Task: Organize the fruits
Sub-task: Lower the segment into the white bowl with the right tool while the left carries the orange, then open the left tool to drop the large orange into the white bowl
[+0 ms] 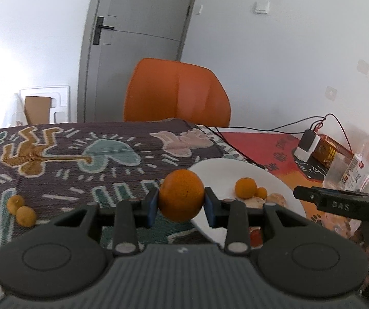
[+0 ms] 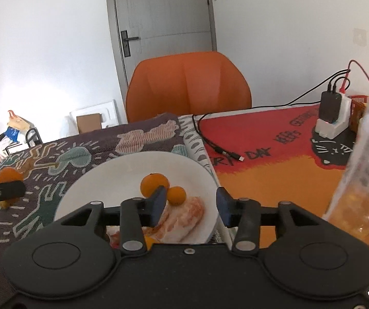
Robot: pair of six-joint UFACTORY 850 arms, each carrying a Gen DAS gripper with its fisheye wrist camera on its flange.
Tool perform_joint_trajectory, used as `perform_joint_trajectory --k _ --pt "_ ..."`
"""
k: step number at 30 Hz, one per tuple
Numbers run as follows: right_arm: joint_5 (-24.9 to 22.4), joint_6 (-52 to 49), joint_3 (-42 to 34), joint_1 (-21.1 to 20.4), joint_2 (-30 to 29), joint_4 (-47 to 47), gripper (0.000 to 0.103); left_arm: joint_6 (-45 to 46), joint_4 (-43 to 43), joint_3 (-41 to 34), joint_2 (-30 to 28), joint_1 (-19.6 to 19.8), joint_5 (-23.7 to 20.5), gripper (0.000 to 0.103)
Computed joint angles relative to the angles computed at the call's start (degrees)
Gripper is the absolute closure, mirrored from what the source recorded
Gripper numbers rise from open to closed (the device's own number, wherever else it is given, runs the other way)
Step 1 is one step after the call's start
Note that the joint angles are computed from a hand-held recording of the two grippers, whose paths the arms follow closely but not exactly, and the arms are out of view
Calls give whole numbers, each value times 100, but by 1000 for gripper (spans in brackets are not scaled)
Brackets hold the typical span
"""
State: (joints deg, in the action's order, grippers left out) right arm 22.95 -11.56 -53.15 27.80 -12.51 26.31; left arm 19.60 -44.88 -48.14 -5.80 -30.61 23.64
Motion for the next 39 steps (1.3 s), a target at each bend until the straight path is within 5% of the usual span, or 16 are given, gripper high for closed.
perform_joint_trajectory --k 12,18,31,35,39 --pt "193 631 444 113 297 -589 56 172 248 -696 -553 -93 -274 67" --pt "238 712 473 116 307 -592 53 425 -85 -691 -497 -161 -135 43" --pt "365 1199 408 316 239 -1004 44 1501 -1488 55 221 -100 360 19" --pt "439 1255 347 433 201 -1086 29 1814 -1919 334 523 -52 582 14" --pt "425 1382 245 548 129 -1224 27 1945 -2203 613 827 26 711 12"
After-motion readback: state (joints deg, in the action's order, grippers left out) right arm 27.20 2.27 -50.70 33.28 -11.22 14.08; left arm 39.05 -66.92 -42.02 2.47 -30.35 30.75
